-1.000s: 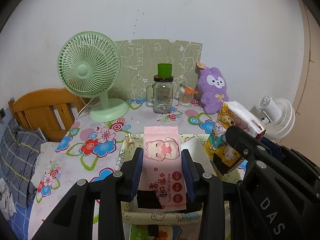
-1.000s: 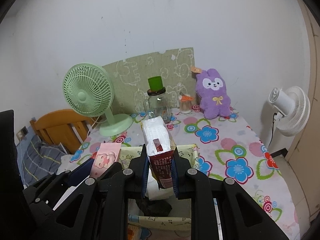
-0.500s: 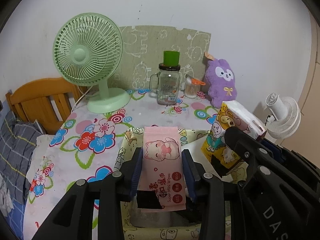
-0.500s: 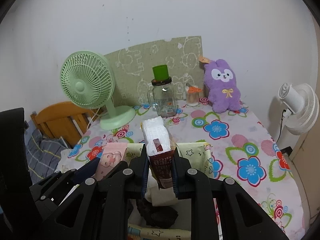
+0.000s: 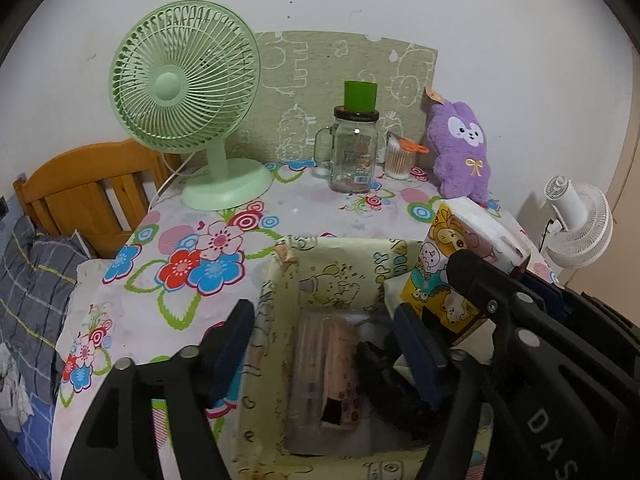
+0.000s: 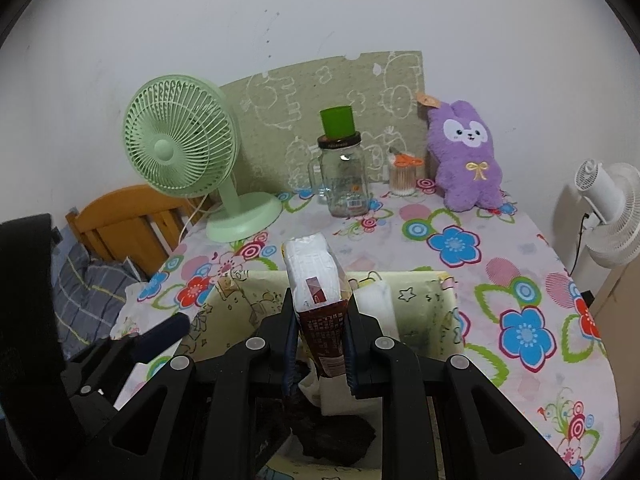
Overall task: Organize soft objects
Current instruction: 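Open the left gripper to drop the wet-wipes pack into the basket while the right gripper drops the tissue box, then withdraw both open grippers up and back from the fabric basket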
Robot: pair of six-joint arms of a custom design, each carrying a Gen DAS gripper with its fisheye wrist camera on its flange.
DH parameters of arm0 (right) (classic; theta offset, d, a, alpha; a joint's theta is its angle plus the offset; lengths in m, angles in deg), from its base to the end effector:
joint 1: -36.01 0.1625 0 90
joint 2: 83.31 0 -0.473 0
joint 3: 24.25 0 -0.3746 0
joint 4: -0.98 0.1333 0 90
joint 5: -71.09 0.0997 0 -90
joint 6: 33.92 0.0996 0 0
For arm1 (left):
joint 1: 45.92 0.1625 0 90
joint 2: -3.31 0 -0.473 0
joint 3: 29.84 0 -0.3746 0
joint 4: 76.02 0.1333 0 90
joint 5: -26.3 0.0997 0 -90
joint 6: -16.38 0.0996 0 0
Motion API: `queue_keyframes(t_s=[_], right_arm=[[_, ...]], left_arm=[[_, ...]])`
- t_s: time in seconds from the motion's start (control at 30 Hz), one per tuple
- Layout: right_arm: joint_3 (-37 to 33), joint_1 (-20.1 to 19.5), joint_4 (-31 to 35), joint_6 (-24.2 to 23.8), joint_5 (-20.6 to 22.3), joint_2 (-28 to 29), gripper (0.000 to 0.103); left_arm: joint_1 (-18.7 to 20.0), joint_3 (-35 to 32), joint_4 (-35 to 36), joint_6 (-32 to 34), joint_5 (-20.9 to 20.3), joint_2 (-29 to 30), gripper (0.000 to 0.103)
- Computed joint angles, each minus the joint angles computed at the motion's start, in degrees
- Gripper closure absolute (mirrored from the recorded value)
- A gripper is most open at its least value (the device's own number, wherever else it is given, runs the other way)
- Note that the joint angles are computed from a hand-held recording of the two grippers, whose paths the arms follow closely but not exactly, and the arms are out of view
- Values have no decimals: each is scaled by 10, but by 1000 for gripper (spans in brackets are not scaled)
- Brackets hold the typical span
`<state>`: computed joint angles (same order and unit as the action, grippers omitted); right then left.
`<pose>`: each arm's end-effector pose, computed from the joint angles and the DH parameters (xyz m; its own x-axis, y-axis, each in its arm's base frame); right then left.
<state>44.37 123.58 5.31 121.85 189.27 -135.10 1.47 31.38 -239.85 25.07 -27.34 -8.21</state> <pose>0.0566 -0.7000 0.3010 -0.7923 0.2873 0.5382 -0.3398 0.5248 -0.7805 -0.4200 -0.7407 -0.0612 -0.6547 0.4641 -0.5966 0.7251 0.6085 -0.3224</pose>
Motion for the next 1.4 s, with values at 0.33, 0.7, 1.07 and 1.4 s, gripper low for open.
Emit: queue_keyframes(t_s=[0.33, 0.7, 1.07, 1.4], right_arm=[[-53, -5, 75, 22, -24, 34, 80], [-29, 2, 43, -13, -1, 21, 24], [35, 13, -6, -14, 19, -21, 11], [115, 30, -78, -33, 41, -70, 8]], left_arm=[[3, 7, 6, 13, 12, -4, 22], [-1, 30, -15, 18, 3, -16, 12], [-18, 83, -51, 15, -3, -42, 3], [-36, 145, -110, 21, -6, -70, 0]])
